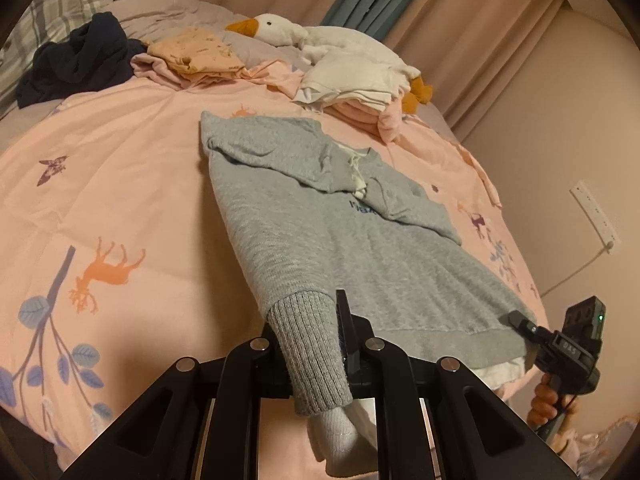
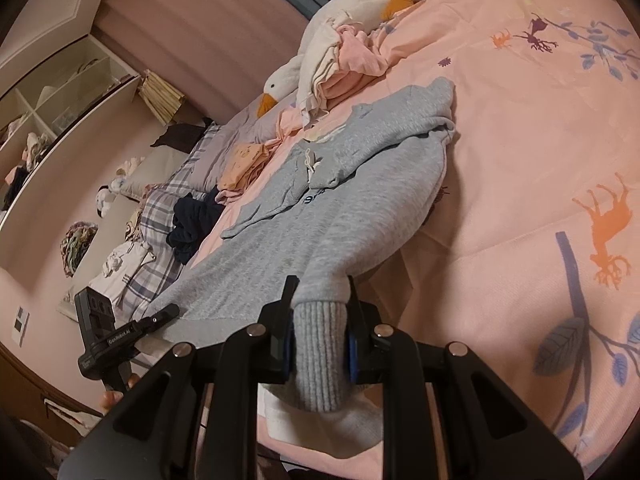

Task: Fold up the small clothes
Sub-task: 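Lift the hem with both tools and fold it up toward the collar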

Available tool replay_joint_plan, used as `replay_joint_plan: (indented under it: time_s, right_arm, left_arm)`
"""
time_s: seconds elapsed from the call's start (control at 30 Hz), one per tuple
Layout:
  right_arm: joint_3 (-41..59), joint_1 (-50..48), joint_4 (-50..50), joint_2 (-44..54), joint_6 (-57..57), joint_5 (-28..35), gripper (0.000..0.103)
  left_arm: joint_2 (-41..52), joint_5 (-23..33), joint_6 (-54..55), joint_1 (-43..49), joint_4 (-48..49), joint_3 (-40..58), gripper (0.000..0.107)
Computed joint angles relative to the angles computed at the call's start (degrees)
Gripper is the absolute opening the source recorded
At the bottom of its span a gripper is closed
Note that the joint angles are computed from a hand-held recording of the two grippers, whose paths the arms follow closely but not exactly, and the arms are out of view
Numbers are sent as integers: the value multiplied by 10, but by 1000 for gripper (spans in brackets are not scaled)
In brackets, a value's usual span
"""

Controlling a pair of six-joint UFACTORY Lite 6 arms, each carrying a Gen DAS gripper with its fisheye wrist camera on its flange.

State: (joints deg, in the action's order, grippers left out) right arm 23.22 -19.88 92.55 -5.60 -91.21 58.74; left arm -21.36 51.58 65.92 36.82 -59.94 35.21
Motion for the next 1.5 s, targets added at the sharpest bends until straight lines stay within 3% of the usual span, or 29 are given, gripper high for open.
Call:
replay_joint_plan:
  time_s: [0.2,0.5,0.9,1.23,1.5]
  right_arm:
    - [2,-20,-32,-24,19,21,20]
    - [59,-3,-11,34,27,25,21]
    - [230,55,18,137,89,-32,21]
    - [469,116,-11,292,191,-103,22]
    - [733,150,-110,475,352,-149,22]
  left_arm:
    - [11,7,-22,-5,10,22,13]
    - [85,-14,-32,-35,-5,83,13]
    - [246,-53,-85,-104,-6,263,13]
    - [429,-71,-201,-152,49,495,13]
    - [644,-38,-363,-190,158,801,13]
